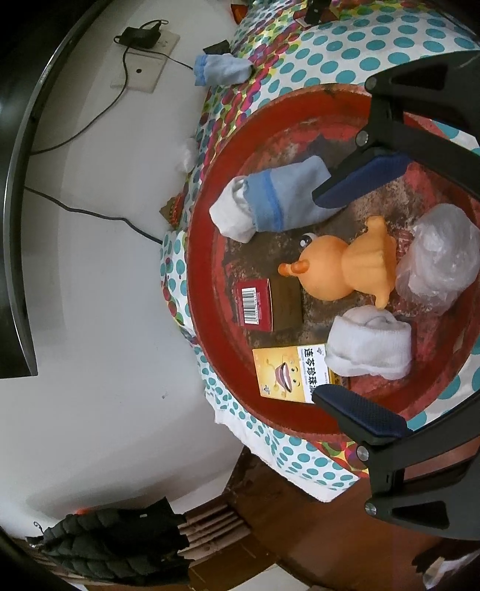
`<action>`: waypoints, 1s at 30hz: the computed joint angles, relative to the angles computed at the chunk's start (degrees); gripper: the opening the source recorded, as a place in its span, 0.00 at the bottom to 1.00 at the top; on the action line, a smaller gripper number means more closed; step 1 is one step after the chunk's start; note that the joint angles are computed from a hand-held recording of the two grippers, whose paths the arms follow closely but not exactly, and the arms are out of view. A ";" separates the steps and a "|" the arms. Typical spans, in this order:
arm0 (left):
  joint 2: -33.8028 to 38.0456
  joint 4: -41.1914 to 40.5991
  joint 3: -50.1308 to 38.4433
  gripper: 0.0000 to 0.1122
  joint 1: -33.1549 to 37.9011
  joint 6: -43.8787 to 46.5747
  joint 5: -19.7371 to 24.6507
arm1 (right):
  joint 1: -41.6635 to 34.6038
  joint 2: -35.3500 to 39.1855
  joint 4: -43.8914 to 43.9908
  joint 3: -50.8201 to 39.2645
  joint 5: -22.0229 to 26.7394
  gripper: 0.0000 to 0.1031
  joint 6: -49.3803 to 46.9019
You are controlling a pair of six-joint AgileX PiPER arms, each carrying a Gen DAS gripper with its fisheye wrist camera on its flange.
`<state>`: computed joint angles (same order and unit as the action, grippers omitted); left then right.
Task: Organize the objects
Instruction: 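Grasp the dark red MARUBI box with the right gripper, then carry the MARUBI box over the red tray beside the blue sock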
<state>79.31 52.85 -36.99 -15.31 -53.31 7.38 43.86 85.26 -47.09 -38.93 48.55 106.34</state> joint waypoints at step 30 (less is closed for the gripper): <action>0.08 -21.95 -0.99 0.86 1.96 21.96 -0.40 | 9.55 9.45 -2.88 -20.32 4.77 0.29 -7.10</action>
